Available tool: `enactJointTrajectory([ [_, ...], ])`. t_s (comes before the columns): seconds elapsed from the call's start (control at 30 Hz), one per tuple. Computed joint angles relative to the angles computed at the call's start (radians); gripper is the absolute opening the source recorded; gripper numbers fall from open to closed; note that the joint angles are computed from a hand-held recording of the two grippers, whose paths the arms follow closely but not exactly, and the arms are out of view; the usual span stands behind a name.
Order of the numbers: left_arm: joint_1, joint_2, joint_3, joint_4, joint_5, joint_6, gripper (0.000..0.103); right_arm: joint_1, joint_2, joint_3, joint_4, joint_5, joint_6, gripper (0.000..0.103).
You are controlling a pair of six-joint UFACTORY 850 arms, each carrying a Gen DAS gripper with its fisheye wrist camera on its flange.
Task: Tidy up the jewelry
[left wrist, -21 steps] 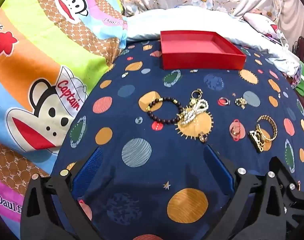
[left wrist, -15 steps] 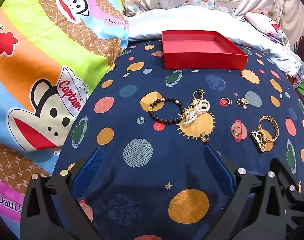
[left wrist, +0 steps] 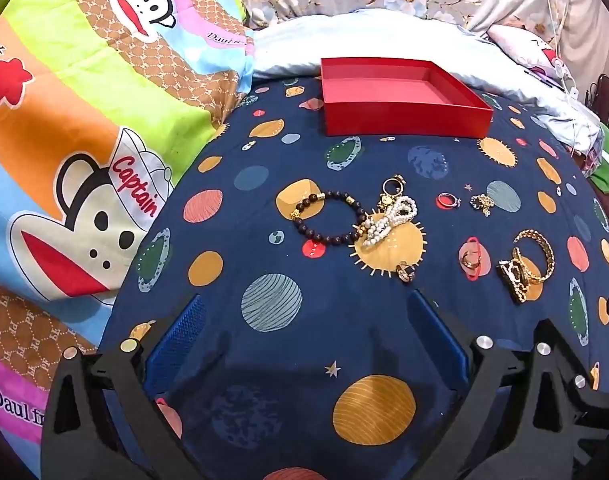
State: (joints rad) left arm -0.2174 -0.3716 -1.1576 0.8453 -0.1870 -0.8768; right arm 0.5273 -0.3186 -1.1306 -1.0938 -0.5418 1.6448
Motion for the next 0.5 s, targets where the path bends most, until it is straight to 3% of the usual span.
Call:
enactJointTrajectory([
  [0.5,-0.003,0.002,0.0,0.036,-0.007,-0.031,0.098,0.001,0.0,0.001,0.0,0.007,0.007,0.098],
])
